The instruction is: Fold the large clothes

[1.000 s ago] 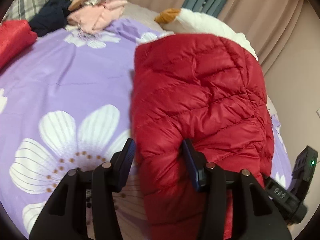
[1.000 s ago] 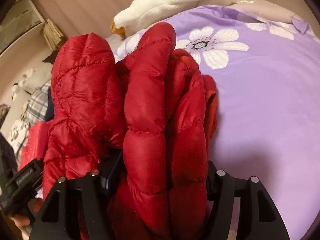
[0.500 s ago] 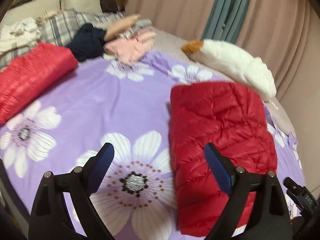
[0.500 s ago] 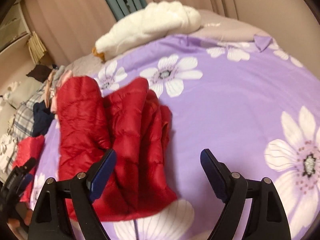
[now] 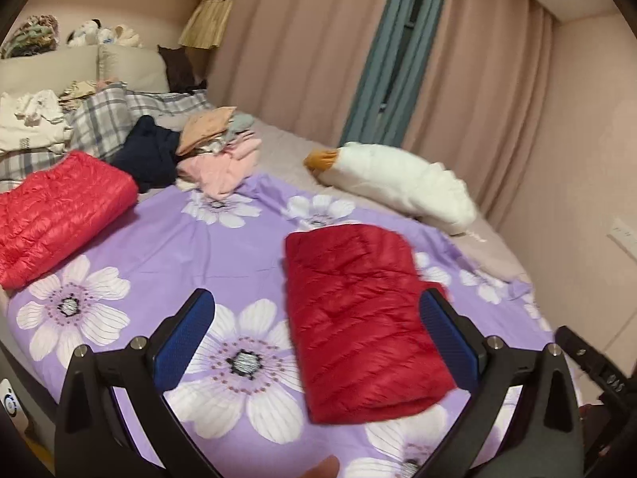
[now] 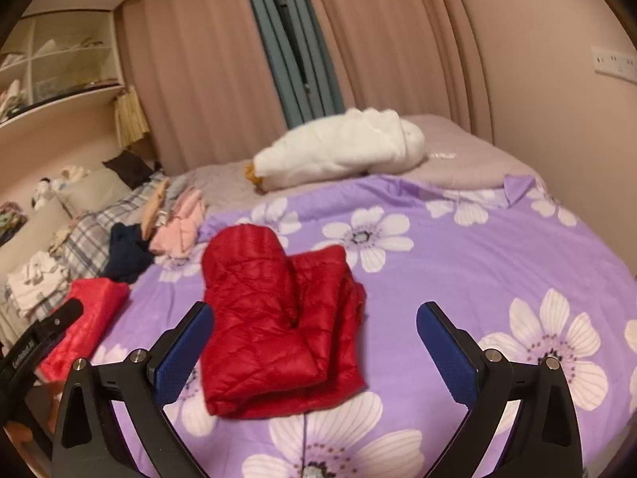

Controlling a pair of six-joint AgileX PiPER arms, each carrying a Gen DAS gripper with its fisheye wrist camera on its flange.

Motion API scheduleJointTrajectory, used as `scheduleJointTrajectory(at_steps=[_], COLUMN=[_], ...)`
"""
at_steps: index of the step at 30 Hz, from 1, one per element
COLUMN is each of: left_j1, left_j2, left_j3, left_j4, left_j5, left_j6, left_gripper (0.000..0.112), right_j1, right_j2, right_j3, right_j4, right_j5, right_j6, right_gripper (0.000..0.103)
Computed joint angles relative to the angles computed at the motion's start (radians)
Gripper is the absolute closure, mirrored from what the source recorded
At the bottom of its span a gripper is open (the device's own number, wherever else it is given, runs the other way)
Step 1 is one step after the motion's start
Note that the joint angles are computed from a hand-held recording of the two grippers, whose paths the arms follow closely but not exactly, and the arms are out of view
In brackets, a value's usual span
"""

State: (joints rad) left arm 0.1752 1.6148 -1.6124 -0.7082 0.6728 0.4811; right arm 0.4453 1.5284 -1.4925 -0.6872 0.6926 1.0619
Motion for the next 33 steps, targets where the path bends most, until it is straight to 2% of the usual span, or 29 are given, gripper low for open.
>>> scheduleJointTrajectory(at_steps=[3,10,15,18,22,26,31,33], left_j1=[0.021,0.03,0.089,0.104,0.094,0.087,0.044,0.039], left_j2=[-0.04,-0.178,-0.188,-0.209,-0.212,-0.19,-0.171,-0.165], left_j3=[0.019,0.169,0.174,0.193,0.197,0.174,0.157,0.15], left_j4=[-0.055,-0.123,-0.239,-0.273,-0.263,-0.251,-0.149,-0.136], left_j5=[0.039,-0.088,-0.014,-0.017,-0.04,-0.014,-0.053,-0.047], left_j6=[0.049,0.166,0.238,0.273,0.268,0.249,0.156,0.146], left_gripper=[0.009,0.009,0.009,0.009,0.009,0.009,0.009,0.009], right_j1=[0.047,0.128,0.15,0.168,0.169,0.154,0.136,0.126], right_j2=[-0.028,-0.095,-0.107,-0.108,-0.11,-0.104,-0.09,-0.091], right_j3=[0.013,0.06,0.069,0.069,0.072,0.063,0.052,0.055], right_j4=[-0.073,-0.194,-0.225,-0.251,-0.264,-0.243,-0.24,-0.236], right_j5=[0.036,0.057,0.063,0.082,0.08,0.07,0.068,0.054], right_j6=[0.04,0.123,0.139,0.156,0.17,0.145,0.139,0.137], right_gripper=[0.002,0.001,0.001,0.001,0.001,0.001,0.001,0.001])
